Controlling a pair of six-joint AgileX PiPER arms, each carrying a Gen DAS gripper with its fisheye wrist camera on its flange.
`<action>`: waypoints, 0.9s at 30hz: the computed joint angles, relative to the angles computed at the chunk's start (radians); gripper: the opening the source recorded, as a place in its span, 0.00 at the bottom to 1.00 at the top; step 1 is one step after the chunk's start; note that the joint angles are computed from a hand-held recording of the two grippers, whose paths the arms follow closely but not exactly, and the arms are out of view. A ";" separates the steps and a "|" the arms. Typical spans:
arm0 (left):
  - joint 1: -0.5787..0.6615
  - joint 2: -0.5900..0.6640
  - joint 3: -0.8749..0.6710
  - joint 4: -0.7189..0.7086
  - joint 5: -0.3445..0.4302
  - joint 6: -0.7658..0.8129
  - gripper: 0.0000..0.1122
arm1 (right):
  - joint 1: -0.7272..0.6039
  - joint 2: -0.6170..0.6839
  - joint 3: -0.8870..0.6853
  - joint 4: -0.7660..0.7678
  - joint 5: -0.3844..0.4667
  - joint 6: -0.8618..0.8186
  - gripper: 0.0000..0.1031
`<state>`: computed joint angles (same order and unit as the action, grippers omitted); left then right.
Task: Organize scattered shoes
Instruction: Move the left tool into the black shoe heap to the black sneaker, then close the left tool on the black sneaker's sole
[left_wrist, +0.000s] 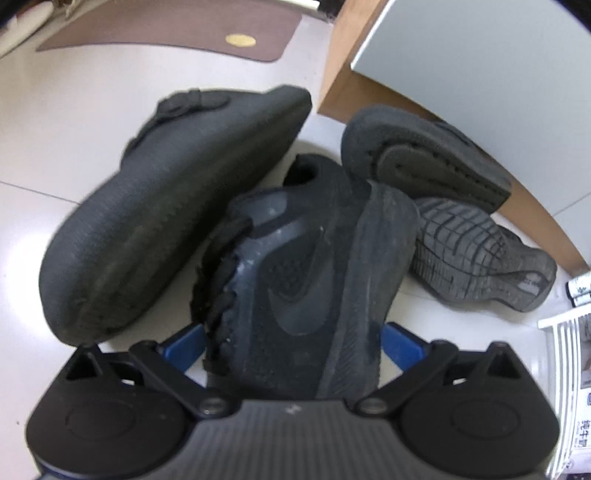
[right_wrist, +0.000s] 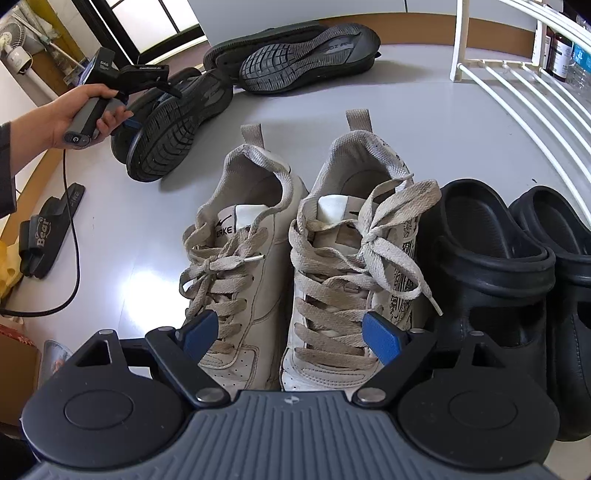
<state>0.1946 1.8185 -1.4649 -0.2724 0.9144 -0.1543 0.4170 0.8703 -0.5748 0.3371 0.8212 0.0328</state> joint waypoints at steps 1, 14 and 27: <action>0.007 -0.001 0.010 -0.019 -0.006 0.007 0.90 | 0.000 0.000 0.001 -0.001 0.000 0.002 0.86; 0.038 -0.035 0.079 -0.154 -0.039 0.149 0.76 | 0.016 0.000 0.007 -0.014 0.001 0.022 0.86; 0.104 -0.145 0.235 -0.252 -0.009 0.365 0.74 | 0.038 -0.002 0.003 -0.028 -0.004 0.050 0.86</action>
<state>0.2983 1.6731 -1.2302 -0.5243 0.9052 0.2104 0.4547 0.8682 -0.5721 0.3094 0.8173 0.0827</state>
